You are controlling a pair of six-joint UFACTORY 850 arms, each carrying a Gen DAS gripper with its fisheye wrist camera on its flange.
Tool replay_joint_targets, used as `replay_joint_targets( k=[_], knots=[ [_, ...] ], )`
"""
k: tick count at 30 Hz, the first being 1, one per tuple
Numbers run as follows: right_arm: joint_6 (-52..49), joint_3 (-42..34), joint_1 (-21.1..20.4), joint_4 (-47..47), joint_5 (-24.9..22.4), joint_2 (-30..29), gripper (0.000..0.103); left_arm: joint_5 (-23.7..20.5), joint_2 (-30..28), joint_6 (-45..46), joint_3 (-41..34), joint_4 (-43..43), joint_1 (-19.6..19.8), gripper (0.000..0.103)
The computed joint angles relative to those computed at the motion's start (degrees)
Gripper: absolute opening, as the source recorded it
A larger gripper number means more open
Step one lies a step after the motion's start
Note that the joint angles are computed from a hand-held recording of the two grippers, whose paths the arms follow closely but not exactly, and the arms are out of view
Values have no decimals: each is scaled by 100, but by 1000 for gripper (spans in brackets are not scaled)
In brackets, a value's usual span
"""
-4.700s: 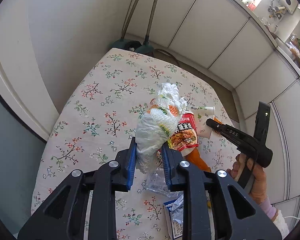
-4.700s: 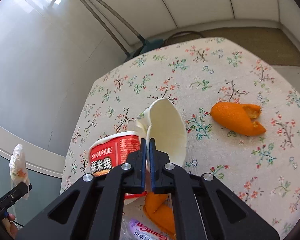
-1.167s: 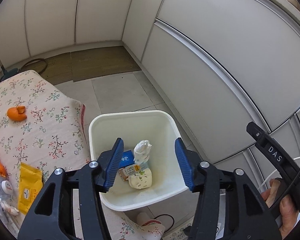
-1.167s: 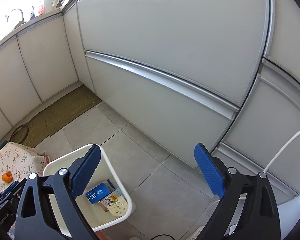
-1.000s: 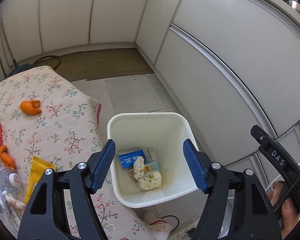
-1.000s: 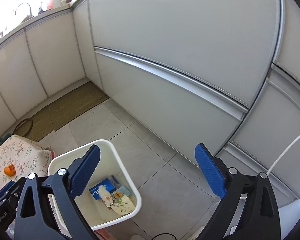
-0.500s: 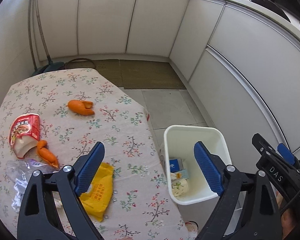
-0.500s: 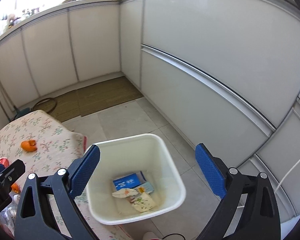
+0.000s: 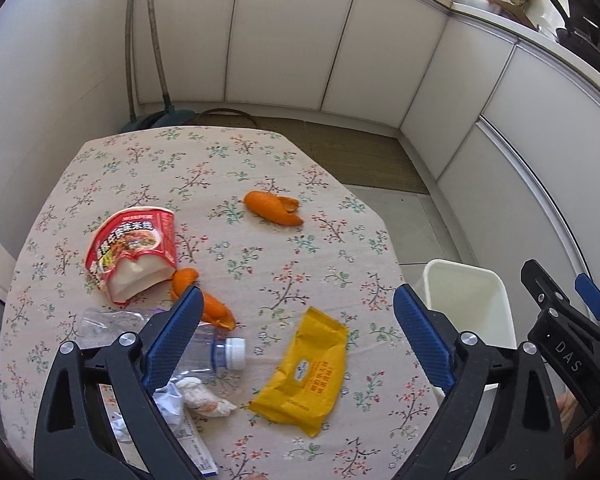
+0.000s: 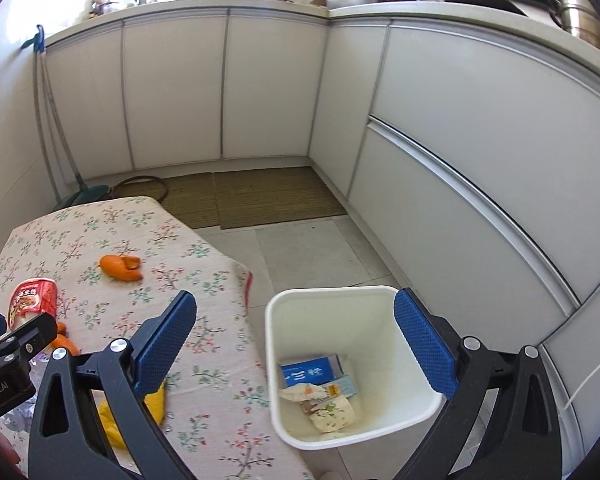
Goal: Collect trash
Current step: 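Move both tools back over the table toward the noodle cup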
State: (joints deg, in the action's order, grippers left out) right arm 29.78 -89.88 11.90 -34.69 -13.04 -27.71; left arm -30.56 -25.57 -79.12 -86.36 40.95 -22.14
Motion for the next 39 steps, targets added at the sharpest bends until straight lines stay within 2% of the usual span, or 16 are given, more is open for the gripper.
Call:
replay_joint_targets(
  k=[4,7,9,15,20,26,31,33,35,38,39],
  knots=[
    [157,23,215,-151,55,-18,96,30,329,-507,522,474,140,93],
    [416,63,384,-501,93,-24,96,210,546,-356,764,142,331,93],
    [466,51,480,-563,111,-50,96,246,690,-546,928,234,414,93],
    [-55,-9,740,-29,118,-116,96,190,929,-561,1282,7,700,93],
    [-1002,-127,951,882,79,-236,96,255,1107,-312,1547,-490,962,93],
    [-3130,-279,1238,2558,-136,-449,96,252,1366,-305,1896,-776,1236,93],
    [-3690,-429,1488,2841,-302,-677,96,235,1588,-333,2177,-901,1486,93],
    [-4110,-638,1546,3263,-481,-837,96,275,1692,-356,2297,-978,1594,93],
    [-4555,-975,1586,3790,-849,-1079,96,314,1788,-398,2406,-1036,1696,93],
    [-5103,-1777,1520,5145,-2040,-1616,96,385,1884,-343,2522,-1190,1842,93],
    [-4995,-2187,1476,5550,-2628,-1892,96,421,1916,-294,2560,-1275,1895,93]
  ],
)
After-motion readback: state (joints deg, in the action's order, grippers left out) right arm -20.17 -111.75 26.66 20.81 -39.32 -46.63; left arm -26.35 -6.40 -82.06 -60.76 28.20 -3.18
